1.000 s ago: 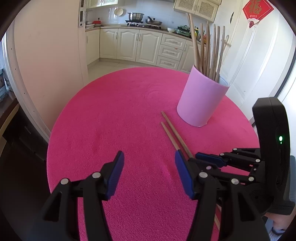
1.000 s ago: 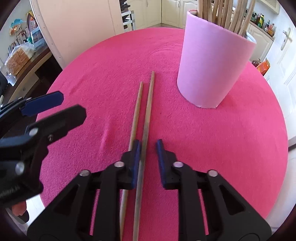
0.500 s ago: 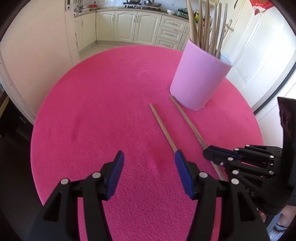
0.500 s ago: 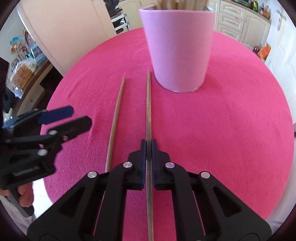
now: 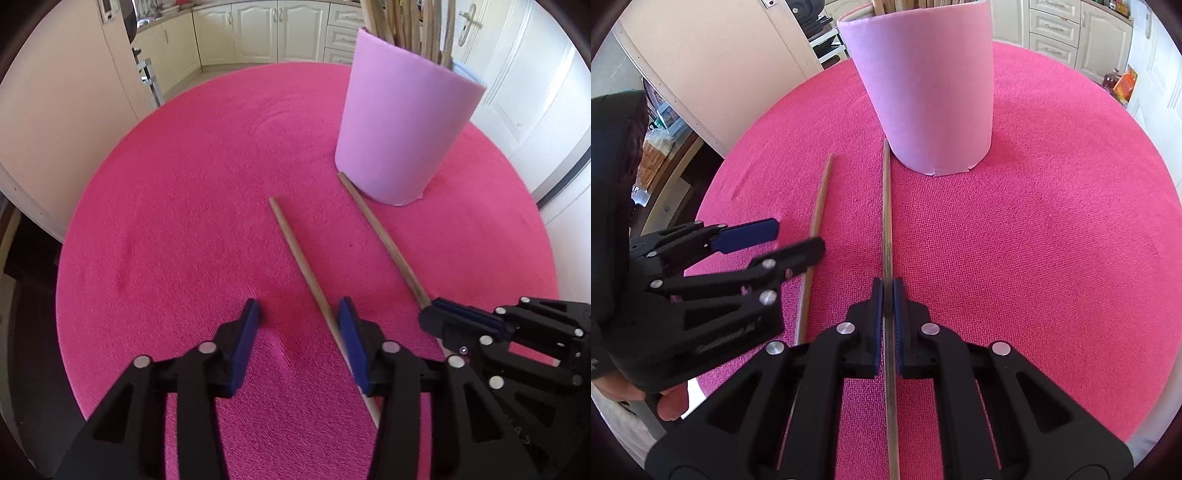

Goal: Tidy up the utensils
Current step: 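Close the right tool on one chopstick while the left tool closes on the other, then lift both held chopsticks and lower them into the pink cup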

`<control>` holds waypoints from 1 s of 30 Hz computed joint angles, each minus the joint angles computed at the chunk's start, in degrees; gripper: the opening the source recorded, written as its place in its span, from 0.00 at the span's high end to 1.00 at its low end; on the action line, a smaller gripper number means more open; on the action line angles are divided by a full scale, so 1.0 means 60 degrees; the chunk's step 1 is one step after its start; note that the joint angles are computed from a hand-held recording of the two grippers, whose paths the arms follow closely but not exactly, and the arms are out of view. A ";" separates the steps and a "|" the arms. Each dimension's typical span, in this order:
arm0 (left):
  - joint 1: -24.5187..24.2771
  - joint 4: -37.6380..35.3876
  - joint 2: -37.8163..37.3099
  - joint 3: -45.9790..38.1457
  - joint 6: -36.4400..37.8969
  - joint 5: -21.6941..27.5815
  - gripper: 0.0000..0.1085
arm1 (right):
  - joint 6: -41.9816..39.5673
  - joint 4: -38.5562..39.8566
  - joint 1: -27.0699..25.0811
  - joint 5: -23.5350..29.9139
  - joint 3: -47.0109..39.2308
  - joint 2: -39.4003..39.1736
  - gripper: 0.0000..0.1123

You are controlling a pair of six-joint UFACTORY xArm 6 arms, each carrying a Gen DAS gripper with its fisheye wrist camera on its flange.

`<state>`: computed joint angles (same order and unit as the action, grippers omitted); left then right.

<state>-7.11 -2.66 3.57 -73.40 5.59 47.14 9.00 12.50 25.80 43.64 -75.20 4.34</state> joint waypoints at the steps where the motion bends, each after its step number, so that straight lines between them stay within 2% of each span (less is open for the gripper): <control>1: -0.0003 0.0094 -0.0023 0.0032 -0.0035 -0.0050 0.64 | 0.0024 -0.0021 0.0024 -0.0031 0.0009 0.0007 0.95; 5: 0.0177 0.0017 -0.0073 0.0083 -0.0125 -0.0171 0.86 | 0.0078 -0.0099 0.0122 -0.0248 0.0109 -0.0005 0.95; 11: 0.0476 -0.0786 -0.0284 0.0270 0.0067 -0.0279 0.94 | -0.0355 0.0317 0.0165 -0.0651 0.0471 -0.0299 0.95; 18: 0.0778 -0.1915 -0.1078 0.0901 0.0957 -0.0948 0.94 | -0.0801 0.0676 0.0298 -0.1313 0.0672 -0.0678 0.95; 23: 0.0817 -0.3624 -0.1790 0.1522 0.2230 -0.2046 0.94 | -0.1263 0.1241 0.0388 -0.2104 0.0863 -0.0993 0.95; 25: 0.0606 -0.4283 -0.2129 0.1874 0.2642 -0.2688 0.94 | -0.1393 0.1411 0.0406 -0.2443 0.0918 -0.1094 0.95; 30: -0.0057 -0.6356 -0.2582 0.2346 0.4701 -0.4441 0.94 | -0.2137 0.2232 0.0373 -0.3246 0.1060 -0.1329 0.95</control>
